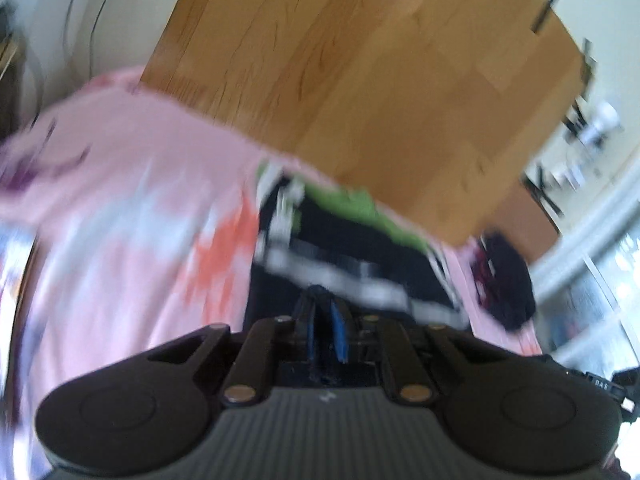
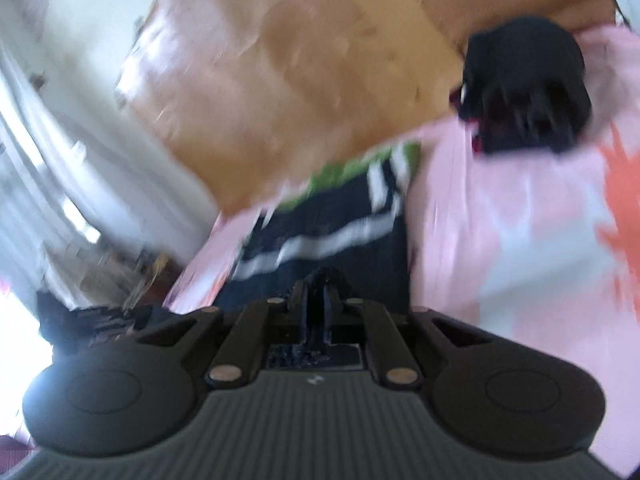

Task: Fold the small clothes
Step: 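Grasp the navy sweater hem with both grippers and lift it, then fold the hem over toward the green collar with both grippers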

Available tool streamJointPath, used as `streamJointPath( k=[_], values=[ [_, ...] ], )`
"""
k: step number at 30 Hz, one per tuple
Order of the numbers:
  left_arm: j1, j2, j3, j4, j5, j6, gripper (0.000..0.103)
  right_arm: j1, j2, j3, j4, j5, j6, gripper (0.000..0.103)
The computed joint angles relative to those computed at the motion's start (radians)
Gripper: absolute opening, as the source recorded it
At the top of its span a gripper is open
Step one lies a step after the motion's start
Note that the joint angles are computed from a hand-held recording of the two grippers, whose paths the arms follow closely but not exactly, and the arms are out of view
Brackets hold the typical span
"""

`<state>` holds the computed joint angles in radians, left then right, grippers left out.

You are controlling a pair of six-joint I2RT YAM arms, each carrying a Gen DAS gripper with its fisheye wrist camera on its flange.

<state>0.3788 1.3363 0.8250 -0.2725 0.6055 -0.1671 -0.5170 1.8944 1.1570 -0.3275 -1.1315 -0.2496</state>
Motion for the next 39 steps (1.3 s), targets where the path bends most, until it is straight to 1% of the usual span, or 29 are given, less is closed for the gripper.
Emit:
streamJointPath(
  k=[1,2,3,4,5,6,7,8,9,12,14,15,17,18,19,20,21,22,23,24,26,28,30,32,33,34,36,37,39],
  values=[
    [-0.05,0.089,0.065,0.059,-0.077,-0.05,0.015,0.056,0.035,0.024,0.177,0.064,0.191,0.01],
    [-0.09,0.165,0.122,0.094,-0.154,-0.074,0.018,0.094,0.079,0.052,0.295,0.122,0.305,0.014],
    [-0.124,0.238,0.186,0.09,-0.233,-0.084,0.025,0.133,0.132,0.098,0.375,0.197,0.383,0.029],
    [-0.146,0.296,0.246,0.044,-0.299,-0.098,0.026,0.172,0.177,0.157,0.376,0.294,0.406,0.043],
    [-0.147,0.319,0.26,0.018,-0.306,-0.112,0.026,0.199,0.214,0.217,0.324,0.387,0.409,0.054],
    [-0.123,0.312,0.224,0.041,-0.247,-0.089,0.03,0.202,0.223,0.228,0.304,0.426,0.417,0.054],
    [-0.1,0.289,0.172,0.077,-0.207,-0.062,0.041,0.188,0.218,0.204,0.319,0.388,0.403,0.053],
    [-0.084,0.259,0.118,0.105,-0.202,-0.052,0.048,0.164,0.202,0.156,0.346,0.332,0.377,0.053],
    [-0.07,0.231,0.066,0.126,-0.206,-0.049,0.054,0.146,0.189,0.118,0.365,0.302,0.361,0.053],
    [-0.05,0.208,0.004,0.138,-0.161,-0.024,0.055,0.097,0.164,0.047,0.348,0.246,0.306,0.054],
    [-0.082,0.215,-0.001,0.158,-0.191,-0.017,0.055,0.097,0.151,0.017,0.353,0.251,0.3,0.055],
    [-0.11,0.219,-0.005,0.172,-0.225,-0.01,0.055,0.109,0.141,0.01,0.357,0.261,0.289,0.055],
    [-0.127,0.234,0.001,0.172,-0.26,0.009,0.055,0.152,0.127,-0.004,0.382,0.313,0.258,0.055],
    [-0.143,0.244,0.001,0.178,-0.273,0.009,0.051,0.165,0.122,-0.01,0.387,0.329,0.25,0.055],
    [-0.131,0.247,0.001,0.171,-0.261,0.029,0.044,0.175,0.123,-0.011,0.389,0.335,0.247,0.055],
    [-0.133,0.255,0.004,0.165,-0.262,0.034,0.034,0.183,0.133,-0.006,0.393,0.336,0.248,0.053],
    [-0.136,0.267,0.014,0.15,-0.257,0.039,0.009,0.191,0.14,-0.003,0.394,0.338,0.242,0.043],
    [-0.135,0.271,0.015,0.14,-0.246,0.041,0.008,0.2,0.144,-0.003,0.396,0.349,0.234,0.027],
    [-0.135,0.254,-0.001,0.147,-0.249,0.035,0.008,0.205,0.135,-0.018,0.411,0.369,0.224,0.009],
    [-0.13,0.231,-0.017,0.15,-0.243,0.048,0.008,0.21,0.121,-0.037,0.428,0.386,0.222,0.009],
    [-0.103,0.16,-0.05,0.117,-0.204,0.086,0.008,0.195,0.084,-0.083,0.456,0.361,0.23,0.008],
    [-0.05,0.088,-0.074,0.042,-0.13,0.138,0.008,0.167,0.025,-0.121,0.412,0.318,0.192,0.008],
    [-0.009,0.032,-0.101,-0.016,-0.099,0.186,0.008,0.154,-0.034,-0.161,0.351,0.296,0.152,0.008],
    [0.005,0.022,-0.124,-0.04,-0.117,0.206,0.009,0.13,-0.073,-0.194,0.27,0.284,0.079,0.009],
    [0.0,0.039,-0.126,-0.039,-0.144,0.204,0.011,0.13,-0.077,-0.206,0.249,0.299,0.058,0.009],
    [-0.008,0.062,-0.127,-0.029,-0.173,0.2,0.017,0.137,-0.071,-0.215,0.251,0.328,0.048,0.01],
    [0.002,0.077,-0.126,-0.016,-0.177,0.19,0.025,0.155,-0.047,-0.215,0.27,0.398,0.052,0.017],
    [0.009,0.064,-0.128,-0.011,-0.174,0.191,0.025,0.156,-0.039,-0.206,0.271,0.409,0.072,0.019],
    [0.02,-0.003,-0.148,0.024,-0.187,0.186,0.024,0.135,-0.058,-0.211,0.315,0.38,0.115,0.021]
  ],
)
